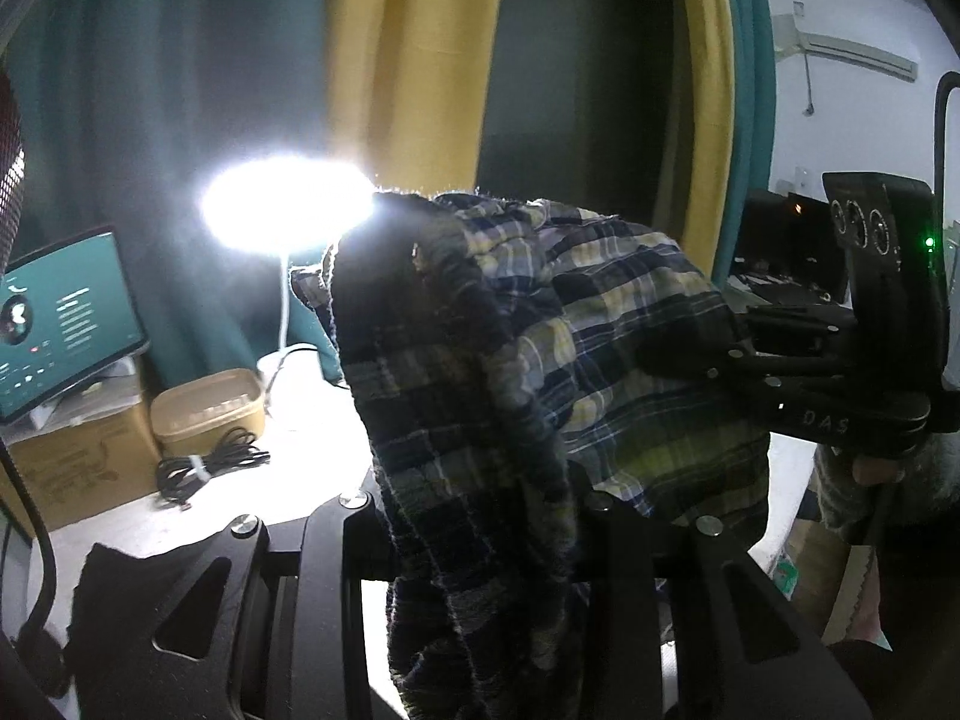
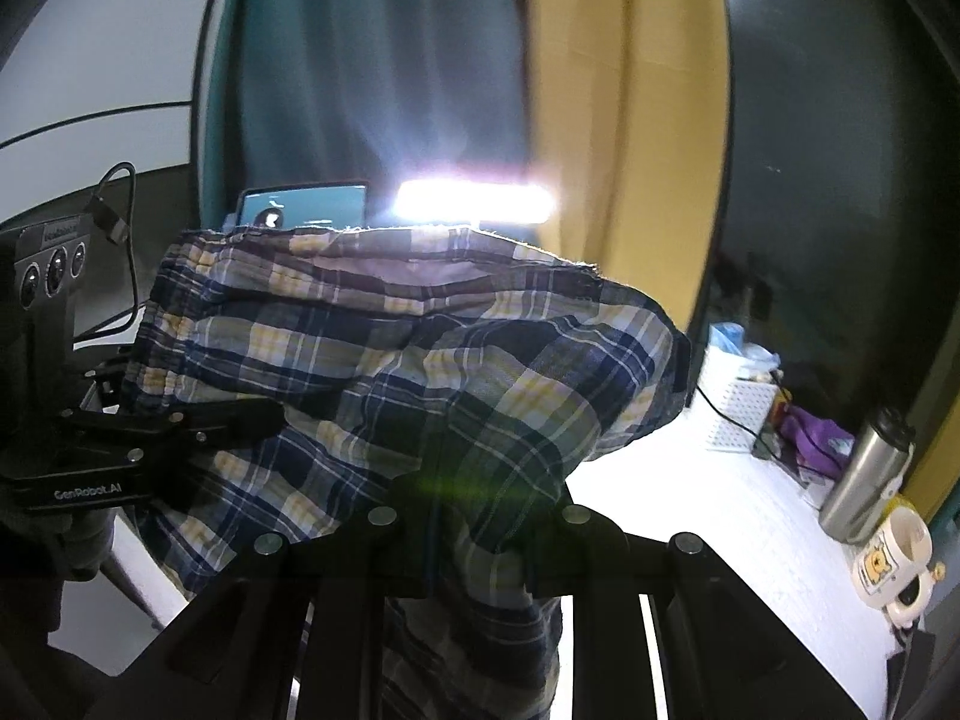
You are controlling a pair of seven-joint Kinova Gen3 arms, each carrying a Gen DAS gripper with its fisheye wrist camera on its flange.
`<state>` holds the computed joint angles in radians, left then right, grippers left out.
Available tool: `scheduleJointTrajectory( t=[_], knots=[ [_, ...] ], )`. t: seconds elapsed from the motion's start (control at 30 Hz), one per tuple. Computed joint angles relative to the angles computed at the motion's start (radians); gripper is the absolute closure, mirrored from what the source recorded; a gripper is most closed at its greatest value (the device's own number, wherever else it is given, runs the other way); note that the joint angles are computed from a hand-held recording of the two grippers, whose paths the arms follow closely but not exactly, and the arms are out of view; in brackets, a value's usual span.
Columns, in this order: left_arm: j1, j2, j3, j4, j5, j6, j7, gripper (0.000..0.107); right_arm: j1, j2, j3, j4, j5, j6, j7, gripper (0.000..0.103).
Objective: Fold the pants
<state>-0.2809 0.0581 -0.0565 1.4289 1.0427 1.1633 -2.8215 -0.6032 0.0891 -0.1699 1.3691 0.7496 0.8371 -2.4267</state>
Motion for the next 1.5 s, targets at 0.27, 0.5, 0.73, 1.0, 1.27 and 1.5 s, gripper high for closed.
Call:
scheduleJointTrajectory(
  t=[0.27,0.5,0.73,1.0,1.27,1.5],
  knots=[
    [-0.047,-0.016,-0.038,0.018,0.019,0.010,-0.024,0.076,-0.020,0.059,0.012,-0.068,-0.050,-0.037,0.082,0.083],
    [-0.088,-0.013,-0.063,0.029,0.028,0.002,-0.034,0.076,-0.066,0.124,0.038,-0.156,-0.113,-0.041,0.168,0.083],
    [-0.129,-0.002,-0.076,0.034,0.023,-0.002,-0.030,0.076,-0.087,0.190,0.066,-0.242,-0.209,-0.037,0.267,0.083],
    [-0.132,0.011,-0.066,0.040,-0.033,-0.029,0.019,0.076,-0.077,0.271,0.092,-0.318,-0.334,-0.032,0.353,0.083],
    [-0.133,0.079,-0.025,0.001,-0.118,-0.056,0.100,0.076,-0.042,0.349,0.108,-0.369,-0.447,-0.020,0.417,0.083],
    [-0.115,0.154,0.024,-0.066,-0.223,-0.078,0.197,0.076,0.003,0.422,0.112,-0.420,-0.537,0.003,0.473,0.083]
  ],
)
